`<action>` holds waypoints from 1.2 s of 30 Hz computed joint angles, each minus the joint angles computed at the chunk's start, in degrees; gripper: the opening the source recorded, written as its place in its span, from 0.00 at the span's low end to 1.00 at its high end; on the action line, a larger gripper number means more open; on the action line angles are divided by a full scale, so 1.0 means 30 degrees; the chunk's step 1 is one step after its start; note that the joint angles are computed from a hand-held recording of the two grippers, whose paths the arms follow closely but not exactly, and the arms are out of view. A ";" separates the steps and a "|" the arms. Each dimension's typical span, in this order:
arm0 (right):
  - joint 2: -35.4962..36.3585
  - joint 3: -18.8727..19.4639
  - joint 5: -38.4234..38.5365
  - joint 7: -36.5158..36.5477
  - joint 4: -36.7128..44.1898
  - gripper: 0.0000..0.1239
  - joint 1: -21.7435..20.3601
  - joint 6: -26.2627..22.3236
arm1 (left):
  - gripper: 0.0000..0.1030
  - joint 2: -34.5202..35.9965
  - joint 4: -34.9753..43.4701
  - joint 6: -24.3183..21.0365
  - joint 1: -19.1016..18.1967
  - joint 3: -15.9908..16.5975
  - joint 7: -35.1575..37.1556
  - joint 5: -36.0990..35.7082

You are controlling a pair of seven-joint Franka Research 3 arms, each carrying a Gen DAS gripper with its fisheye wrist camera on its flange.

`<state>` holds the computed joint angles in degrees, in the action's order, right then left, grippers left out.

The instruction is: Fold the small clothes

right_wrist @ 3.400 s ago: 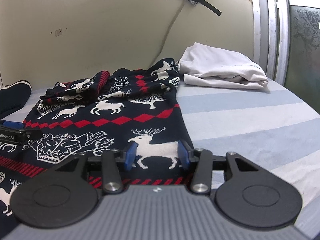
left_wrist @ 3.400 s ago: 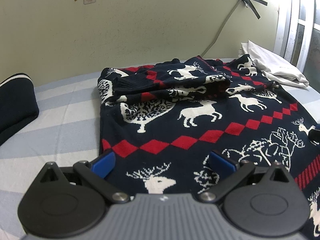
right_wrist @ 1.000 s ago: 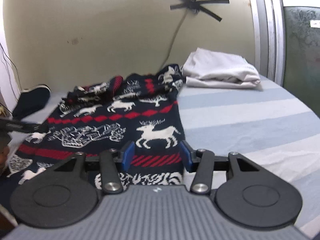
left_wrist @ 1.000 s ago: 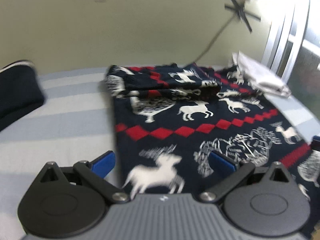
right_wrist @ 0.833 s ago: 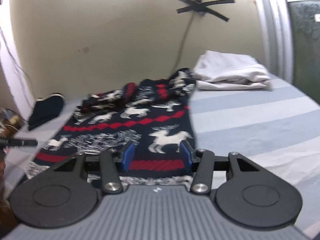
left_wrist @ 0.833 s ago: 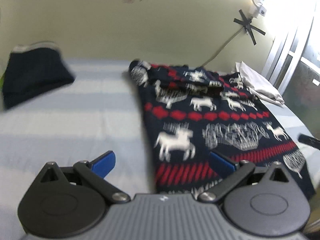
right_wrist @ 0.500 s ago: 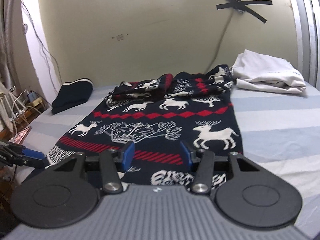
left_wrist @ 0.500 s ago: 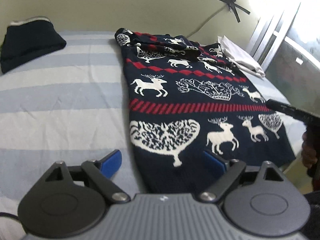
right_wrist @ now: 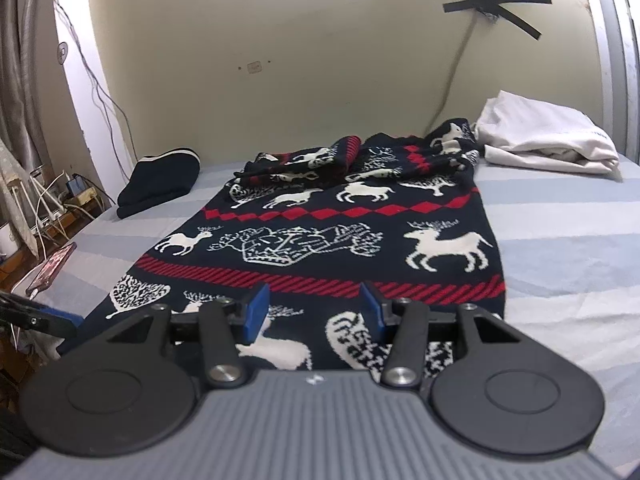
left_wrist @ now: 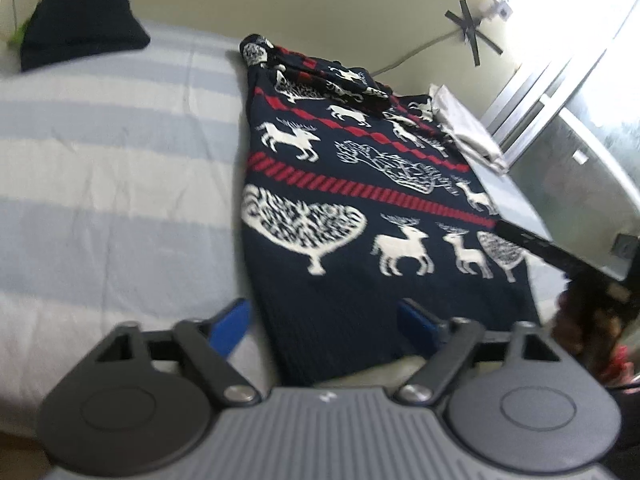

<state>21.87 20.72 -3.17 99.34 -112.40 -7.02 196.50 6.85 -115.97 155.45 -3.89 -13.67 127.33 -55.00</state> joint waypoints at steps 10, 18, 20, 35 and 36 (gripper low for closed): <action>-0.0272 -0.0590 0.0346 -0.0270 -0.0128 0.42 0.0556 -0.0033 | 0.09 0.0426 0.0471 -0.0938 0.0553 0.0165 -0.2113 0.0148; 0.0035 -0.0206 0.0579 -0.0427 0.0156 0.42 0.0308 -0.0474 | 0.59 0.0537 0.0813 -0.2504 0.1099 -0.0112 0.0663 -0.3151; 0.0208 0.0165 0.0476 -0.0628 0.0324 0.42 0.0054 -0.0610 | 0.62 0.0528 0.0818 -0.2377 0.0871 -0.0024 0.0925 -0.3140; 0.0581 0.0354 0.2162 -0.2263 0.0703 0.42 0.0173 -0.1074 | 0.55 0.0622 0.1012 -0.1868 0.0572 0.0320 0.0047 -0.1633; 0.0601 0.0430 0.2197 -0.2322 0.0700 0.42 0.0100 -0.1071 | 0.55 0.0634 0.1015 -0.1624 0.0568 0.0333 -0.0162 -0.1349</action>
